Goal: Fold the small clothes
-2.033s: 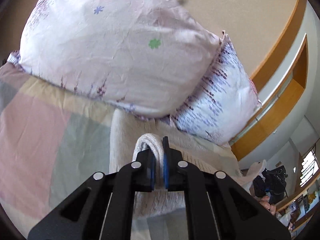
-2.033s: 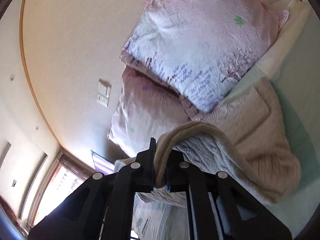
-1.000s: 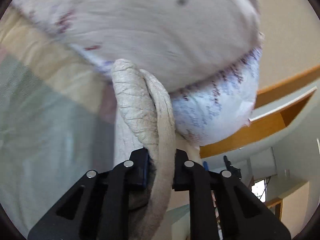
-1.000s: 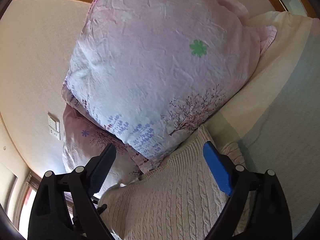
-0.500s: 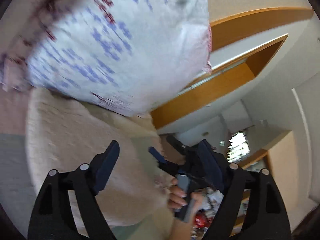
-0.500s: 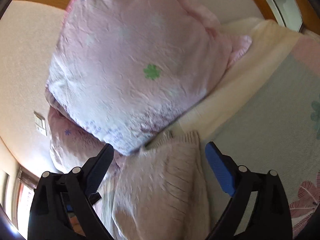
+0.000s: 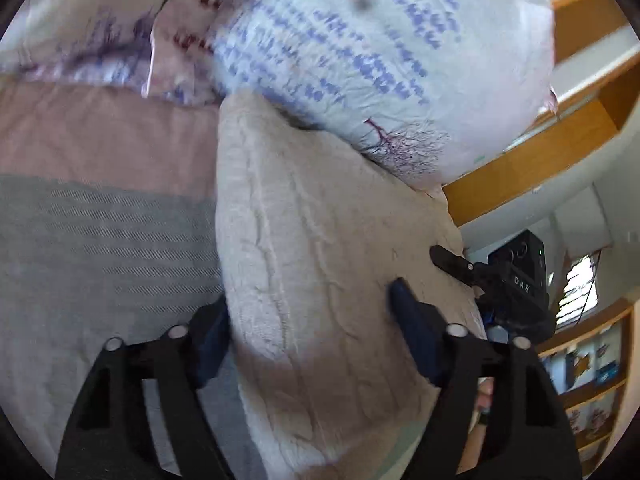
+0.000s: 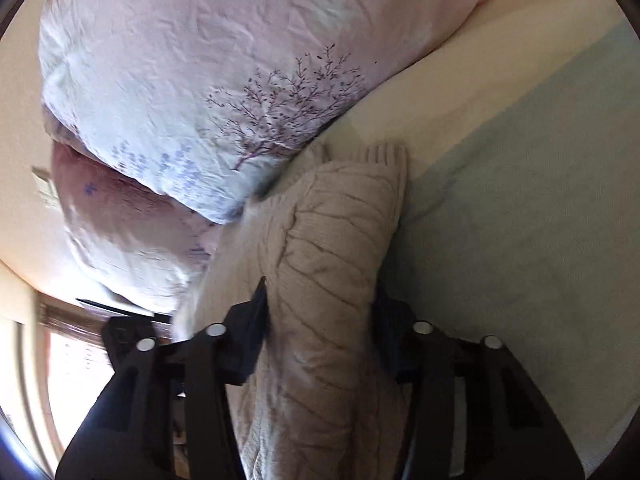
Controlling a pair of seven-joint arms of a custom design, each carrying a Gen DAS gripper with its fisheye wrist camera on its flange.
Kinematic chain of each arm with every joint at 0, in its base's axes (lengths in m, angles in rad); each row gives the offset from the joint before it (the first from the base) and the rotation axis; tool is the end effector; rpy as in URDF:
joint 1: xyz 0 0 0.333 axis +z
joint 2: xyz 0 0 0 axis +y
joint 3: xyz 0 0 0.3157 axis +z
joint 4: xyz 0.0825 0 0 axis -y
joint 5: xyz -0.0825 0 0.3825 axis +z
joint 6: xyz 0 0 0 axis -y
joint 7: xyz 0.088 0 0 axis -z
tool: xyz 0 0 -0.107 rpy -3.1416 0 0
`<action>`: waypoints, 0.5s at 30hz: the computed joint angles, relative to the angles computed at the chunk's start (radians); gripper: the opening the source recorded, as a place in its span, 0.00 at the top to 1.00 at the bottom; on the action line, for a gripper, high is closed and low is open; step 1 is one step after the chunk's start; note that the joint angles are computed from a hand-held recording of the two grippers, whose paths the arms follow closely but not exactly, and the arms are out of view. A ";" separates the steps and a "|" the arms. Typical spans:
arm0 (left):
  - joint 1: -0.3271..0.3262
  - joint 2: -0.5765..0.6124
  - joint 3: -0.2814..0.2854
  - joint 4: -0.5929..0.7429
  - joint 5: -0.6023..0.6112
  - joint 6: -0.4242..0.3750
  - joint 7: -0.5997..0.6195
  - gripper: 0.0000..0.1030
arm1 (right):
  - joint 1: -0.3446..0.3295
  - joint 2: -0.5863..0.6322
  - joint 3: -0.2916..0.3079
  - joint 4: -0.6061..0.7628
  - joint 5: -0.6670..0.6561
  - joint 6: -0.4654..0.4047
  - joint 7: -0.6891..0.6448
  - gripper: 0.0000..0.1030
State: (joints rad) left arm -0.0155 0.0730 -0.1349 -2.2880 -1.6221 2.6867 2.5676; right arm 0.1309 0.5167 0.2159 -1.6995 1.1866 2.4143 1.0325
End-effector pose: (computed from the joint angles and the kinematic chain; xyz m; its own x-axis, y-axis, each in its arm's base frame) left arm 0.5256 -0.0471 0.3312 0.0435 -0.7336 0.6781 -0.8172 -0.4167 -0.3983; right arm 0.6555 0.2229 0.3252 0.0799 -0.6014 -0.7950 -0.9730 0.1262 -0.1933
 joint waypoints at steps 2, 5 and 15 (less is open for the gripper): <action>0.019 -0.007 0.012 -0.010 -0.024 -0.079 0.020 0.60 | -0.019 -0.011 0.021 -0.015 0.064 -0.008 -0.051 0.59; 0.056 -0.088 0.044 -0.070 0.045 -0.187 0.002 0.64 | -0.050 -0.025 0.050 -0.022 0.173 -0.115 -0.159 0.61; 0.033 -0.315 0.100 -0.291 0.299 0.197 -0.111 0.44 | 0.148 -0.054 0.009 -0.013 -0.077 0.092 -0.060 0.47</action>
State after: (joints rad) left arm 0.0171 -0.2416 -0.0347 -2.5789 -1.3232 2.8842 2.4562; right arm 0.2790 0.4625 0.2250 -1.7124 1.1096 2.5061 0.9726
